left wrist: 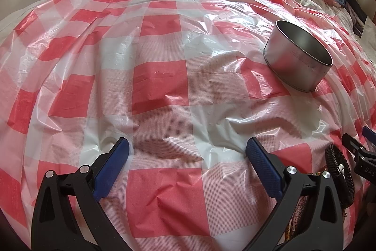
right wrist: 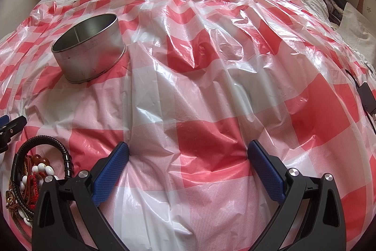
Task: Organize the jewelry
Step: 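Lower the left tool onto the jewelry pile and grasp the black braided bracelet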
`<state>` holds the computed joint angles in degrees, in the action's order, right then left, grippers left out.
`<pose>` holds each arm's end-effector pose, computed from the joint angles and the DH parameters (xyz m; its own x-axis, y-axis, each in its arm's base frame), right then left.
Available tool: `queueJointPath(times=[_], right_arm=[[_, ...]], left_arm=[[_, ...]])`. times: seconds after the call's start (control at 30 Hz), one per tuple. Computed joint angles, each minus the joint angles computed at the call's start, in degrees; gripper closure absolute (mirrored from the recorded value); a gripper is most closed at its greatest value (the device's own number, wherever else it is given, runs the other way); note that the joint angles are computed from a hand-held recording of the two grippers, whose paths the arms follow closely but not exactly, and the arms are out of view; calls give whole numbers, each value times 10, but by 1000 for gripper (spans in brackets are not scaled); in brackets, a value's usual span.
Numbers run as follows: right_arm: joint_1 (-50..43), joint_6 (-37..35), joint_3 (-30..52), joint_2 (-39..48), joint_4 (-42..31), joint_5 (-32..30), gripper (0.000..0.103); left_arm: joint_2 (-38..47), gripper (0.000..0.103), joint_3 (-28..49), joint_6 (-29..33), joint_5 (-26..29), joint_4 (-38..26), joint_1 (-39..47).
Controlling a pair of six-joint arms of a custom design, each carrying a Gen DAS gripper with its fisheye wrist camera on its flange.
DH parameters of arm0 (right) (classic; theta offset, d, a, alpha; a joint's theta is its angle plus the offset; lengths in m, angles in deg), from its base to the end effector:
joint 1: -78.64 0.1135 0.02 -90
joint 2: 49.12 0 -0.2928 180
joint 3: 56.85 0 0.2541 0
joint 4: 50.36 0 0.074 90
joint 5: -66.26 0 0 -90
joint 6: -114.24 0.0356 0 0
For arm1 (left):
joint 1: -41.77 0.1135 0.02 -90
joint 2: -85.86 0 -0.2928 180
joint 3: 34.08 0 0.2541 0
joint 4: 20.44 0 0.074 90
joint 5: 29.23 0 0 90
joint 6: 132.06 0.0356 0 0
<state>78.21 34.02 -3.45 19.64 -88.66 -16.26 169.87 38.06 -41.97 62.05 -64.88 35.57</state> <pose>0.2237 -0.0063 0.2311 -0.7794 0.1743 -0.6018 0.2202 0.9755 -0.0027 0.2971 -0.0331 0.2612 -0.8270 0.0914 -0.5547 0.1216 0.9924 -0.0177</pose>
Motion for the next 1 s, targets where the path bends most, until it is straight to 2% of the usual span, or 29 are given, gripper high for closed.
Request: queueJointPath(times=[0.17, 0.33, 0.4, 0.5, 0.6, 0.77, 0.83, 0.87, 0.93, 1.0], right_arm=[[0, 1, 1, 0, -2, 0, 6], [-6, 6, 8, 0, -17, -13, 6], [-11, 10, 17, 5, -22, -18, 7], [-4, 18, 25, 12, -29, -8, 6], [5, 18, 29, 20, -30, 6, 6], [13, 23, 26, 19, -29, 17, 6], [16, 25, 26, 20, -30, 21, 6], [17, 26, 27, 21, -30, 23, 6], [17, 26, 28, 23, -30, 22, 6], [18, 27, 29, 23, -31, 23, 6]], left_arm=[[-2, 7, 10, 9, 8, -19, 3], [-112, 7, -22, 57, 117, -12, 3], [-152, 7, -40, 80, 117, 0, -22], [-164, 8, -51, 93, 92, -3, -76], [-166, 16, -60, 100, 57, 12, -131], [-147, 38, -60, 93, 65, 16, -165], [-130, 58, -52, 91, 71, 10, -168], [-119, 64, -48, 93, 82, 6, -164], [-105, 82, -41, 95, 105, -7, -161], [-99, 87, -38, 100, 118, -15, -163]])
